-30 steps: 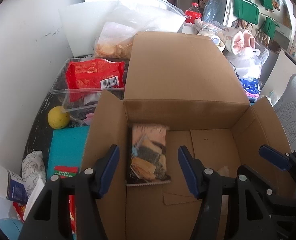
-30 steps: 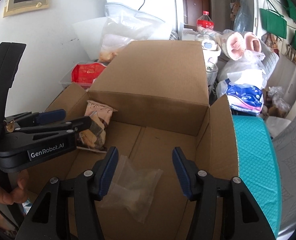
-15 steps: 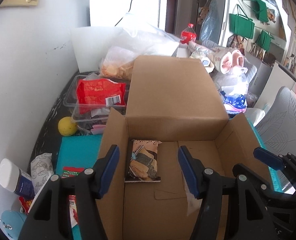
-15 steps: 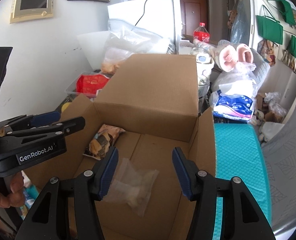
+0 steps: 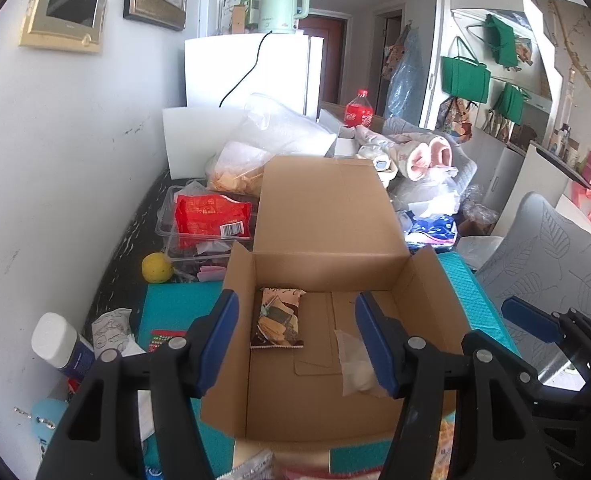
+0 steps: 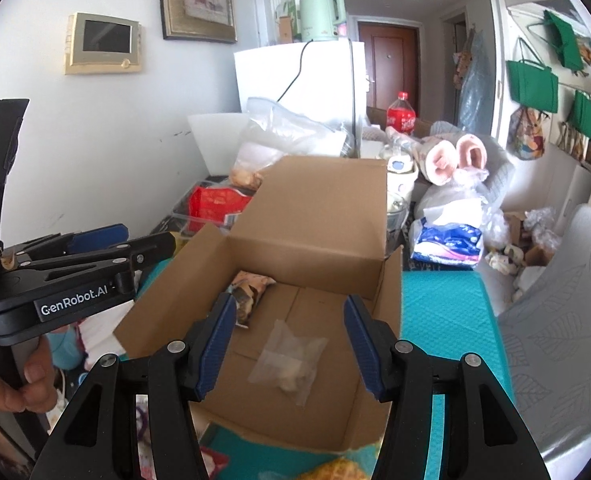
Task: Organize snacks
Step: 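Withdraw both tools from the box back toward the snack pile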
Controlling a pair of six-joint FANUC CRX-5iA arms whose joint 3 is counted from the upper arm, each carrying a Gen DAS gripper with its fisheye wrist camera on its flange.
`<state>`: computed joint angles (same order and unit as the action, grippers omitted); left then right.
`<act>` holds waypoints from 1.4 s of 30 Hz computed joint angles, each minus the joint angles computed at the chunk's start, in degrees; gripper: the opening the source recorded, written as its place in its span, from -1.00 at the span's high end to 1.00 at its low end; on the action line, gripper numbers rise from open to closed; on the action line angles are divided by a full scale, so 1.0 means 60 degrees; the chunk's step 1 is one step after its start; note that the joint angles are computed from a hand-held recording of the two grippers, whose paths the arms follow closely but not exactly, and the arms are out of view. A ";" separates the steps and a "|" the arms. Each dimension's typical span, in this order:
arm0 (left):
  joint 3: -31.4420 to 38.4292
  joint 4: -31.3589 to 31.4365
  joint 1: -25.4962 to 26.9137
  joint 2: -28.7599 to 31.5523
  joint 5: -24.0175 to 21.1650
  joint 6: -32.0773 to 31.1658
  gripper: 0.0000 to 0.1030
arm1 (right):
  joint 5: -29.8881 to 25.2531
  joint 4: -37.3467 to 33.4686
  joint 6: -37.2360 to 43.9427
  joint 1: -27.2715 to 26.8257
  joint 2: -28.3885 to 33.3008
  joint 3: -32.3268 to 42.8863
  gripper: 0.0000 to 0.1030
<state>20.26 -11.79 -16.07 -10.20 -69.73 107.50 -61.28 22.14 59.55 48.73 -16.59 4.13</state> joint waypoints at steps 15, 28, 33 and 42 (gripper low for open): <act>-0.0955 -0.0646 -0.0920 -0.1614 -0.0488 0.0052 -0.17 | -0.1069 0.2549 -0.2252 0.2474 -0.1526 -0.1512 -0.09; -0.1862 -0.1690 -0.1686 -0.2926 -0.1375 0.0924 -0.17 | -0.2171 0.3494 -0.4027 0.4941 -0.2411 -0.2633 -0.13; -0.2563 -0.0785 -0.0947 -0.3510 -0.1375 0.0561 -0.17 | -0.2380 0.3525 -0.4484 0.5625 -0.2678 -0.2985 -0.13; -0.3428 -0.0420 -0.0772 -0.4146 -0.1587 0.0372 -0.17 | -0.2803 0.3358 -0.4944 0.6594 -0.2889 -0.3460 -0.14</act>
